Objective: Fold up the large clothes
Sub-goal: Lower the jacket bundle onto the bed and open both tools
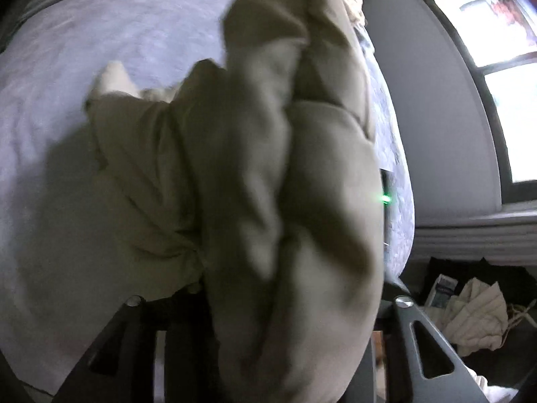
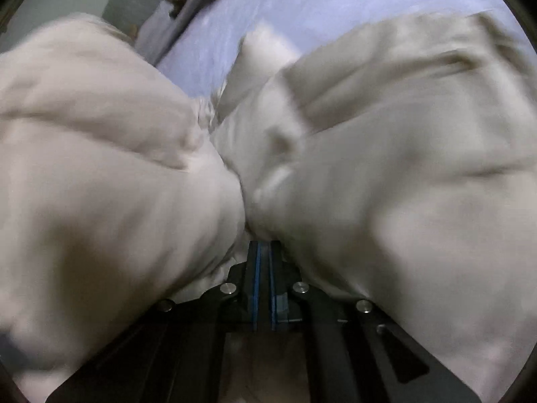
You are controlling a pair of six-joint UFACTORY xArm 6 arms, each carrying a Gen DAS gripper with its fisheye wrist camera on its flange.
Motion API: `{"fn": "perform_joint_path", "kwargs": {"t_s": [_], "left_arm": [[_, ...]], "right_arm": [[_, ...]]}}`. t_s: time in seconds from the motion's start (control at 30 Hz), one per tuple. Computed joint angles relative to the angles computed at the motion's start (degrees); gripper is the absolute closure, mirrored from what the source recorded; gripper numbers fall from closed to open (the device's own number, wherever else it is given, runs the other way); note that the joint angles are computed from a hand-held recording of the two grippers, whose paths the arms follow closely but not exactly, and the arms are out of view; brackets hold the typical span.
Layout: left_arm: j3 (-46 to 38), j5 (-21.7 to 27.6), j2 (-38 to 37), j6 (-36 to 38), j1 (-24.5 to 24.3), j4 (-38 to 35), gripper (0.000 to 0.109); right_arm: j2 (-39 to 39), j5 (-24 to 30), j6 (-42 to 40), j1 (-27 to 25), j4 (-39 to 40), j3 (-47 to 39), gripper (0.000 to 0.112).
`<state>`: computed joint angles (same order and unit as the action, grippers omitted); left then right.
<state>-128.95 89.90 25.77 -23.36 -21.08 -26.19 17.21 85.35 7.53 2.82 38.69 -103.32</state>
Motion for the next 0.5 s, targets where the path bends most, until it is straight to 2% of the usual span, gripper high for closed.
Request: {"fn": "perform_joint_path", "kwargs": {"t_s": [0.03, 0.13, 0.23, 0.33, 0.43, 0.5], "left_arm": [[-2.62, 0.32, 2.31, -0.48, -0.42, -1.04, 0.049], [-7.27, -0.04, 7.39, 0.42, -1.69, -5.07, 0.04], [-7.22, -2.31, 10.25, 3.33, -2.56, -10.43, 0.028], [-4.05, -4.54, 9.93, 6.52, -3.48, -10.46, 0.028], [-6.31, -5.74, 12.44, 6.65, -4.02, -9.09, 0.028], [-2.73, -8.52, 11.09, 6.9, -4.95, -8.07, 0.028]], "right_arm": [[-1.34, 0.27, -0.3, -1.53, -0.17, 0.97, 0.108], [-5.16, 0.54, -0.52, -5.92, 0.21, 4.72, 0.108], [-8.22, 0.8, -0.73, -9.13, -0.13, 7.8, 0.106], [-10.85, 2.13, -0.98, -12.49, -0.46, 10.43, 0.106], [-11.91, 4.13, -1.1, -15.12, -0.82, 10.89, 0.106], [-12.43, 6.12, -1.61, -17.01, -0.72, 10.23, 0.105]]}}
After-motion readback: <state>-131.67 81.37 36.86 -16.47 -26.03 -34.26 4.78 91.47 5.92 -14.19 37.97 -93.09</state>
